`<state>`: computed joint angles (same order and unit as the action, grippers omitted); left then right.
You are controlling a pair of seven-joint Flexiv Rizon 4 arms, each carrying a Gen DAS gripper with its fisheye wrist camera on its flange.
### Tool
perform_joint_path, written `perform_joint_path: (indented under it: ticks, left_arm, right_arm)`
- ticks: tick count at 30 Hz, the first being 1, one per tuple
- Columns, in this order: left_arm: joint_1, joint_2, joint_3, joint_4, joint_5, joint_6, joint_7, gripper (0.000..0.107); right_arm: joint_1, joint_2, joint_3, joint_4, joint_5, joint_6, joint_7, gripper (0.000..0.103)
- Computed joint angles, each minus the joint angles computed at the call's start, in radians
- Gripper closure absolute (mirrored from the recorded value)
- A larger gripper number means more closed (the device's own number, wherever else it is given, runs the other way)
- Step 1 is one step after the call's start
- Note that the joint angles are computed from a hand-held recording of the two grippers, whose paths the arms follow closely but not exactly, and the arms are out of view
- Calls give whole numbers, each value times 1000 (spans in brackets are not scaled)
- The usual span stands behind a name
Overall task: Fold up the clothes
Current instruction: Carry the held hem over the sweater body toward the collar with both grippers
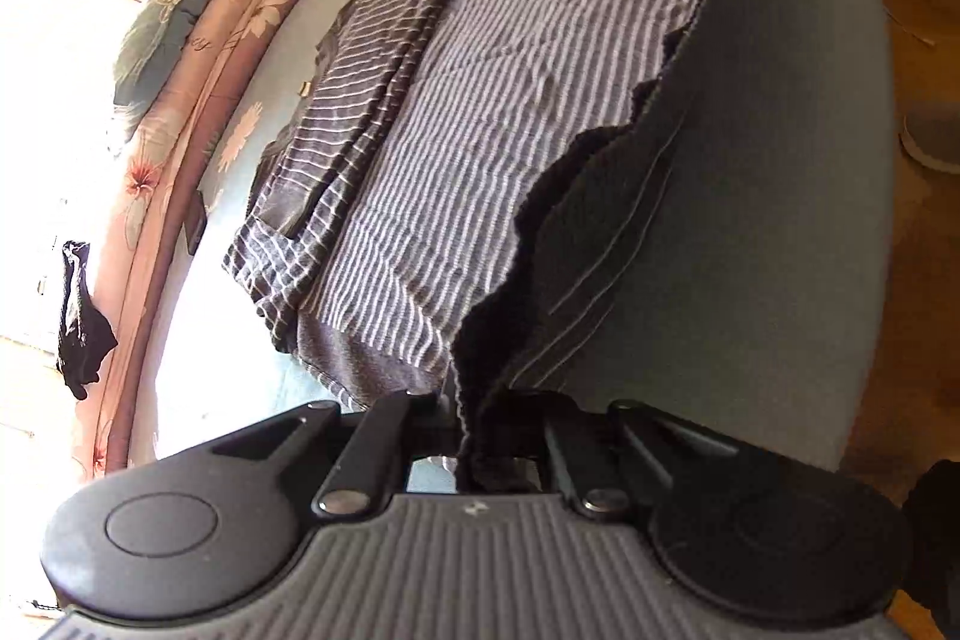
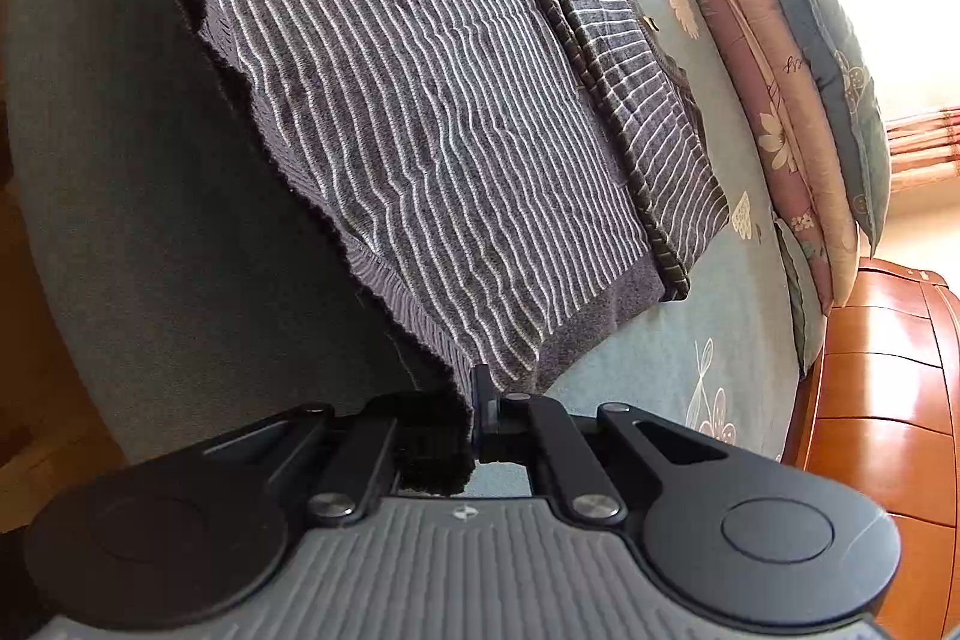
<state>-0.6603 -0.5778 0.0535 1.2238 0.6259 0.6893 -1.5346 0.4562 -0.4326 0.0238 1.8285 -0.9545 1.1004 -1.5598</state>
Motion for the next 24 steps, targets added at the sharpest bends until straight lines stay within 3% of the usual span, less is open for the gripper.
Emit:
perform_joint_path:
  ticks: [6, 10, 15, 19, 24]
  left_arm:
    - [78, 5, -7, 34, -50, 155, 22, 104]
    - [92, -15, 10, 4, -67, 187, 47, 104]
    - [63, -99, 51, -164, -71, 50, 34, 104]
    - [36, -207, 81, -367, -66, -116, 25, 104]
    - [18, -333, 127, -583, -35, -238, 3, 104]
  right_arm:
    - [51, -80, 3, -198, 101, -201, -45, 99]
    - [75, -123, -19, -282, 100, -243, -30, 99]
    - [61, -159, -45, -324, 82, -182, -25, 99]
    - [27, -194, -71, -350, 63, -48, -49, 99]
    - [-3, -277, -85, -462, 139, 36, -104, 99]
